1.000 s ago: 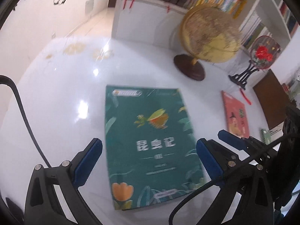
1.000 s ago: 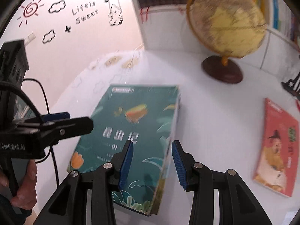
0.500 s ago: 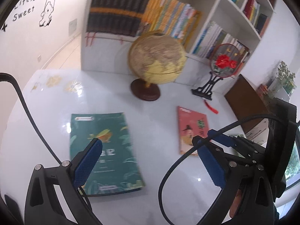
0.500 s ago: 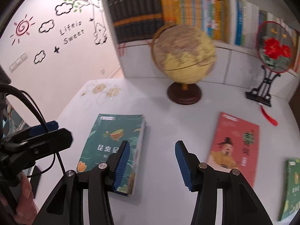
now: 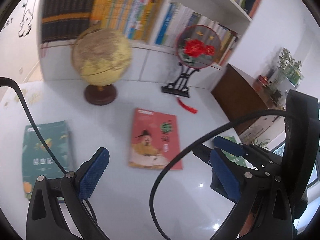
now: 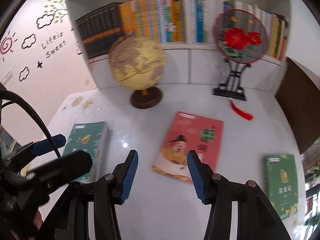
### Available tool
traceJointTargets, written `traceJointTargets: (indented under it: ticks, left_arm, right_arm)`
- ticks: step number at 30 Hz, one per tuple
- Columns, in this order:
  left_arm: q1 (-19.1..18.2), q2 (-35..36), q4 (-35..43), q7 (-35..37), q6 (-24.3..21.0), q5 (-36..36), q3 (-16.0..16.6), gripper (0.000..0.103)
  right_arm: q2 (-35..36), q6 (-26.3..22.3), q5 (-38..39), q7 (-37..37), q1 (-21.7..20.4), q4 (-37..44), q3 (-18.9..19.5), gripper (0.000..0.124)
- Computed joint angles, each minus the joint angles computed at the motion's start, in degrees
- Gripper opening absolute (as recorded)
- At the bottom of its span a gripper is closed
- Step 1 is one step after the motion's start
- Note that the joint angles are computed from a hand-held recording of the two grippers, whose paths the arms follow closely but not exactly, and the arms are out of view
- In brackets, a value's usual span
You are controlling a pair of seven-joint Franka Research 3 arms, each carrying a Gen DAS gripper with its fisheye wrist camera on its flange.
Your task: Organize books
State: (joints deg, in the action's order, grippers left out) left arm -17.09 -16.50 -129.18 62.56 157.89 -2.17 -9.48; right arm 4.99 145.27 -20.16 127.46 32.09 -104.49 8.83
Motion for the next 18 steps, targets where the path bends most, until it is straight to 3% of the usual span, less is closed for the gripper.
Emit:
traceJointTargets:
  ticks: [2,10,18]
  left_arm:
    - [0.48,2.43,2.71,-3.19,0.09,2.21,-2.38,0.101]
    - [0.24,9.68,10.33,-15.75,-1.48,11.67,-6.97,0.101]
    - [-1.78,13.04,15.04,-23.75,-4.29,17.81,-7.63,0.101]
  right_arm:
    - [-2.44,0.29,1.34,-1.72,-1.21,-2.40,-0.60,0.050]
    - [-8.91,1.32,7.54,-9.87,-6.64,-9.37,-0.67,0.050]
    - [-11.81,2.98,14.37,-18.66,-10.49,-13.16,-0.76,0.050]
